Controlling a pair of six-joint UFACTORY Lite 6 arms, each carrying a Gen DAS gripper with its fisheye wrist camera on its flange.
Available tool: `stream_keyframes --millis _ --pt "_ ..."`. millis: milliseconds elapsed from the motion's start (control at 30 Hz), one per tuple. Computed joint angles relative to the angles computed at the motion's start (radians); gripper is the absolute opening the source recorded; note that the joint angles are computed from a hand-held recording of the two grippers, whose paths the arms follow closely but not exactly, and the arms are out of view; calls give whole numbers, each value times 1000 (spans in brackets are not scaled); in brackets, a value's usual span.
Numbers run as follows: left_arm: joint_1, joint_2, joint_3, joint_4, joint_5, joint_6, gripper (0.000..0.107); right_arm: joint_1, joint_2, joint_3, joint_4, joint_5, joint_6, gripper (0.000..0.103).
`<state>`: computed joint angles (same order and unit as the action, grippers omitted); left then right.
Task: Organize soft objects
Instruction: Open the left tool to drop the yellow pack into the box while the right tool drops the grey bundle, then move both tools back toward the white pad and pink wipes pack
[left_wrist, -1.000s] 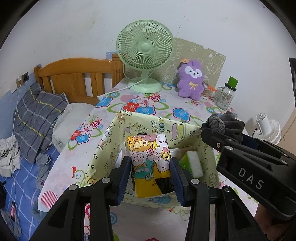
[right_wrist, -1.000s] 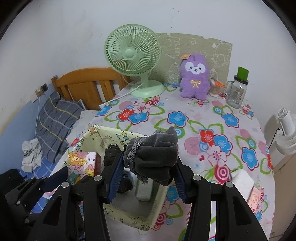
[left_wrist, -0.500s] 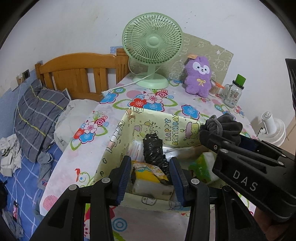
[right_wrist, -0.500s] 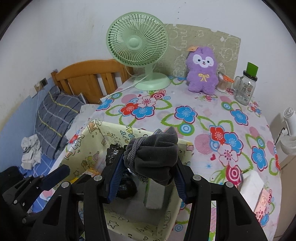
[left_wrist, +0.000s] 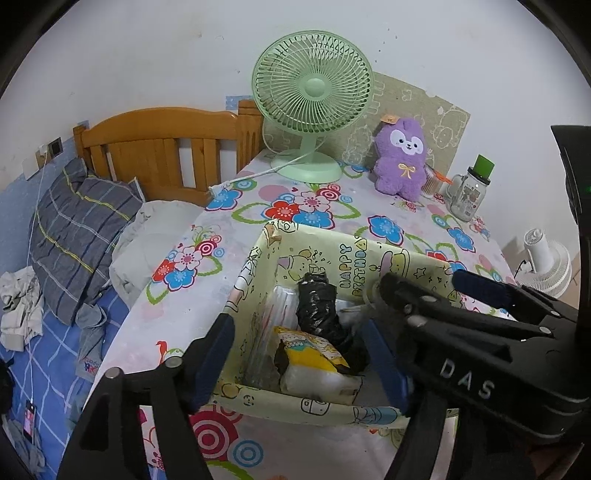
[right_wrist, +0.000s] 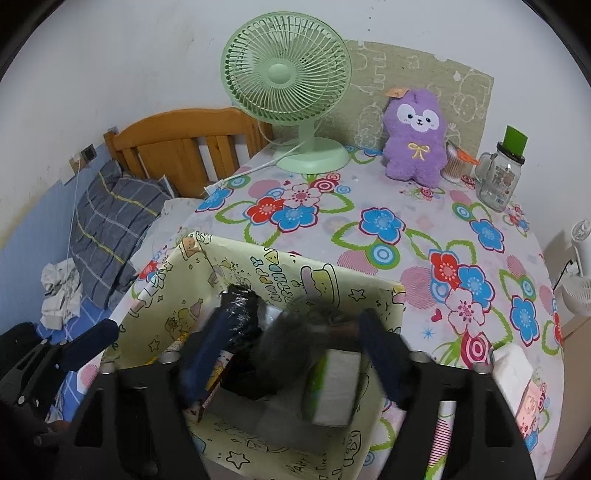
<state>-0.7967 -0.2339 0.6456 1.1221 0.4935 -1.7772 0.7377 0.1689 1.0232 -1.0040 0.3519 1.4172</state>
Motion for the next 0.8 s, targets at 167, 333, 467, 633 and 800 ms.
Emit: stream_keyframes --millis 167,333,467,633,800 --pt "-5 -6 -3 6 5 -8 78 10 -9 -4 -28 9 26 82" --pt "-15 -15 1 -4 18 -1 78 10 -38 -29 -43 14 49 82" --pt "-50 -10 20 -3 44 -10 78 3 -94 -73 -59 20 71 82" --pt "-108 24 67 2 73 -26 78 -16 -192 -148 -66 34 81 82" --pt "-200 87 143 14 122 -49 80 -67 -325 -252 -43 38 51 82"
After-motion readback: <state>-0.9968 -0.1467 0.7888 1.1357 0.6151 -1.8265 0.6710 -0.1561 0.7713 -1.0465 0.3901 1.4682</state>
